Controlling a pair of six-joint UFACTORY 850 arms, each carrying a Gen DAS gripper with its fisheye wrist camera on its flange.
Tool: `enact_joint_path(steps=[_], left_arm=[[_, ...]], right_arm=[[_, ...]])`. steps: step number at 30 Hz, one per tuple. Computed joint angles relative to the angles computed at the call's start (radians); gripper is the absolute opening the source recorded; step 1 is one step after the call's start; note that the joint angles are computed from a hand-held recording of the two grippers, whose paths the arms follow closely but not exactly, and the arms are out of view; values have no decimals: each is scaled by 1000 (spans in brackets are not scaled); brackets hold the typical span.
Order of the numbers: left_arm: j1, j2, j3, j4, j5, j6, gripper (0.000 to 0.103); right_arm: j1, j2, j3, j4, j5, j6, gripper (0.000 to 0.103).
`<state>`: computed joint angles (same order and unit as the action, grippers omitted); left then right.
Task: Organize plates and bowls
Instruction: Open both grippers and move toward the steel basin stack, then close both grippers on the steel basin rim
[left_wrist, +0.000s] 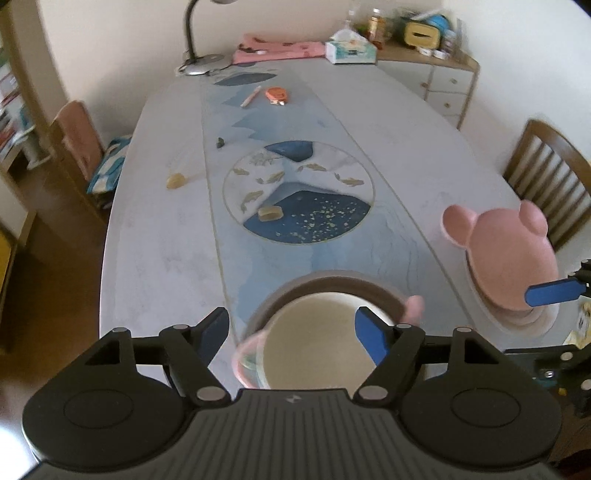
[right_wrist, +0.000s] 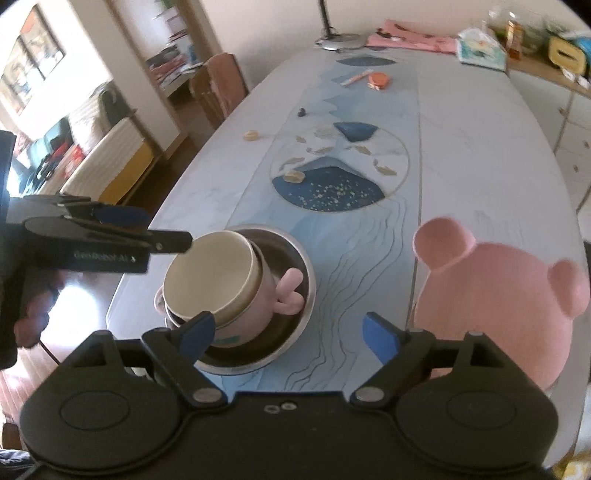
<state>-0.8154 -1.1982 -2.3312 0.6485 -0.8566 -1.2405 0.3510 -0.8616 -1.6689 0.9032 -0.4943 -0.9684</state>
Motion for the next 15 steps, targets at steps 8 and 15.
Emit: enact_joint_path(steps=[8,15], left_arm=[[93,79,181,-37,170,152,75],[159,22,130,-239,237,420,73]], right_arm=[[52,-4,48,-37,103,168,85],[92,-28,58,-189,154,391,77]])
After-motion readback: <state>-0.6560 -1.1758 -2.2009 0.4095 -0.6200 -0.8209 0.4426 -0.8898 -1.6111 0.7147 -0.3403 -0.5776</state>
